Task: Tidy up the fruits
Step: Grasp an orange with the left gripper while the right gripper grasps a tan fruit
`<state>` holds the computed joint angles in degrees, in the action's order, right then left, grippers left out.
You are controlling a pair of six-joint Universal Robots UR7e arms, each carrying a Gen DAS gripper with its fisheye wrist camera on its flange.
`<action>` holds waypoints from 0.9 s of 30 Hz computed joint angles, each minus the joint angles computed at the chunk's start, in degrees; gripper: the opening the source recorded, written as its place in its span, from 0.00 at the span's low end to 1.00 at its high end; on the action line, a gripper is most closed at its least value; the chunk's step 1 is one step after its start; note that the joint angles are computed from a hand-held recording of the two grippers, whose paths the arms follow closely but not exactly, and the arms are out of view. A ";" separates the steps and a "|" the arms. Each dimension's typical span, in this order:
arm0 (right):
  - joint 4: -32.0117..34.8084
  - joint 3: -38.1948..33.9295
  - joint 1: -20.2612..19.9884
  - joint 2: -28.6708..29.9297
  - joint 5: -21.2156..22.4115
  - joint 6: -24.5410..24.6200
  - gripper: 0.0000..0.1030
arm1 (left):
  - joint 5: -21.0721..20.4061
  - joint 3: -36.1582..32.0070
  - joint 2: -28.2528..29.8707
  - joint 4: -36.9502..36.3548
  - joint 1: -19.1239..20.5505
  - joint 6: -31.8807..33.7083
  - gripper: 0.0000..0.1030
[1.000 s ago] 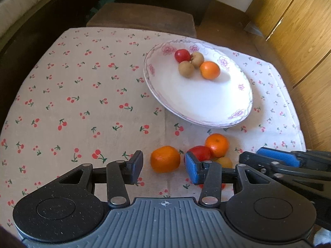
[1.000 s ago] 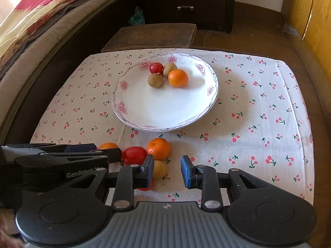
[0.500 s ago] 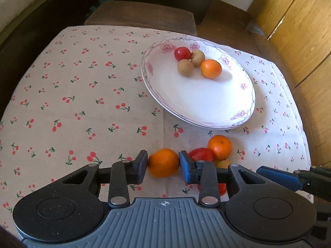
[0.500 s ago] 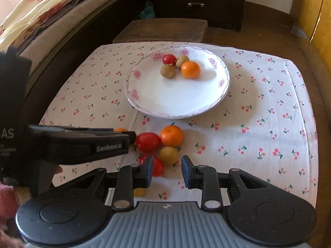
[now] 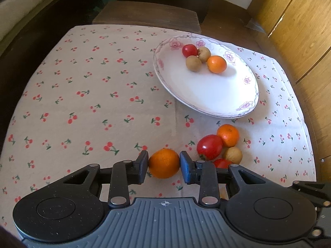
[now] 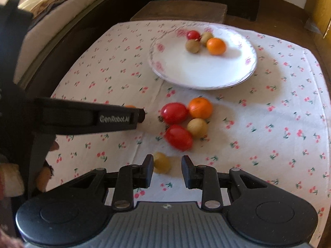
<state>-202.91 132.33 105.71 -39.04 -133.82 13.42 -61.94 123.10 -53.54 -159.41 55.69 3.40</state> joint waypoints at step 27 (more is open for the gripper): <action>-0.45 -1.80 -0.31 2.04 -0.44 -2.89 0.28 | -1.66 -1.59 0.09 3.11 1.73 -1.78 0.56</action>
